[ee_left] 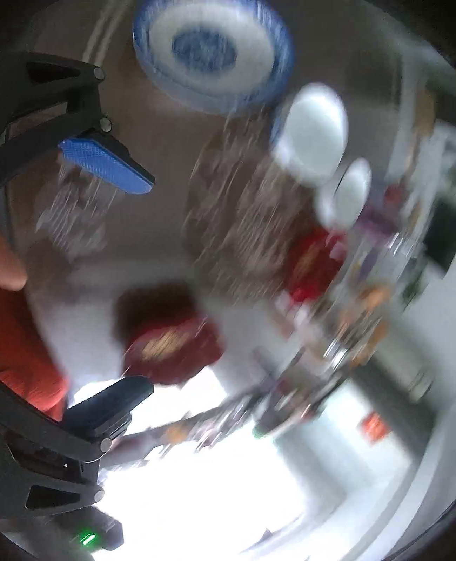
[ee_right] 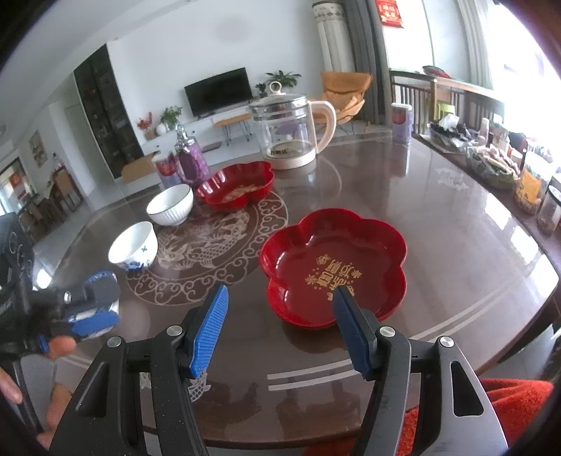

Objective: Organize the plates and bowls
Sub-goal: 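Reach the right gripper to the rim of the remaining red tray and close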

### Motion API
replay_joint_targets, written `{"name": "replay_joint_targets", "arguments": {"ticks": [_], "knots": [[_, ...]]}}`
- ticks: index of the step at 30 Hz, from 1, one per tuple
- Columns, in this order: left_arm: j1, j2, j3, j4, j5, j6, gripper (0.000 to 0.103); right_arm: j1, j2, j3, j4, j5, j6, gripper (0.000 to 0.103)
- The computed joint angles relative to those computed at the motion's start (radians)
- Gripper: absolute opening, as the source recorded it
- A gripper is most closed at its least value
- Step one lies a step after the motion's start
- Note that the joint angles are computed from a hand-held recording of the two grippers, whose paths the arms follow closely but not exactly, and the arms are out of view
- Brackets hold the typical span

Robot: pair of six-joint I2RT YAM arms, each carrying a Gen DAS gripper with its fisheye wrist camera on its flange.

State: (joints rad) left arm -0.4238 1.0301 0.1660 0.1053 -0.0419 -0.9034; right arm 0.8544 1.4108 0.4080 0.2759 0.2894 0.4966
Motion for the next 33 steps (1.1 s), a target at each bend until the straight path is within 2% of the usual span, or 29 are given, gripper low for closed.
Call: {"name": "replay_joint_targets", "arguments": {"ticks": [4, 6, 8, 11, 14, 15, 16, 19, 21, 22, 24, 28, 31, 33], "knots": [[0.078, 0.128, 0.132, -0.124, 0.033, 0.124, 0.103, -0.049, 0.010, 0.044, -0.031, -0.046, -0.064, 0.066], [0.132, 0.199, 0.194, -0.143, 0.029, 0.208, 0.103, -0.091, 0.017, 0.085, -0.059, -0.082, -0.096, 0.066], [0.178, 0.273, 0.288, -0.191, -0.028, 0.274, 0.102, -0.148, 0.039, 0.162, -0.117, -0.137, -0.129, 0.066], [0.279, 0.377, 0.440, -0.211, -0.042, 0.403, 0.103, -0.217, 0.104, 0.308, -0.211, -0.228, -0.150, 0.066], [0.343, 0.548, 0.659, -0.255, -0.079, 0.498, 0.103, -0.283, 0.247, 0.497, -0.289, -0.397, -0.129, 0.066], [0.369, 0.622, 0.749, -0.261, -0.066, 0.536, 0.103, -0.312, 0.331, 0.595, -0.328, -0.481, -0.109, 0.066], [0.390, 0.692, 0.834, -0.278, -0.051, 0.563, 0.103, -0.328, 0.402, 0.679, -0.363, -0.516, -0.089, 0.066], [0.446, 0.952, 1.167, -0.402, 0.026, 0.651, 0.102, -0.353, 0.623, 0.958, -0.502, -0.517, -0.070, 0.066], [0.459, 1.111, 1.391, -0.536, 0.028, 0.695, 0.100, -0.375, 0.767, 1.139, -0.590, -0.548, -0.056, 0.066], [0.463, 1.196, 1.498, -0.581, -0.001, 0.721, 0.098, -0.385, 0.833, 1.222, -0.626, -0.570, -0.049, 0.066], [0.465, 1.310, 1.644, -0.657, -0.032, 0.751, 0.090, -0.399, 0.951, 1.374, -0.684, -0.585, -0.045, 0.066], [0.462, 1.492, 1.871, -0.775, -0.032, 0.761, 0.079, -0.403, 1.172, 1.689, -0.811, -0.577, -0.069, 0.066], [0.460, 1.583, 1.985, -0.824, -0.038, 0.763, 0.075, -0.400, 1.367, 2.006, -0.964, -0.633, -0.069, 0.066], [0.454, 1.641, 2.067, -0.863, -0.037, 0.766, 0.064, -0.390, 1.511, 2.257, -1.060, -0.630, -0.061, 0.066]]}}
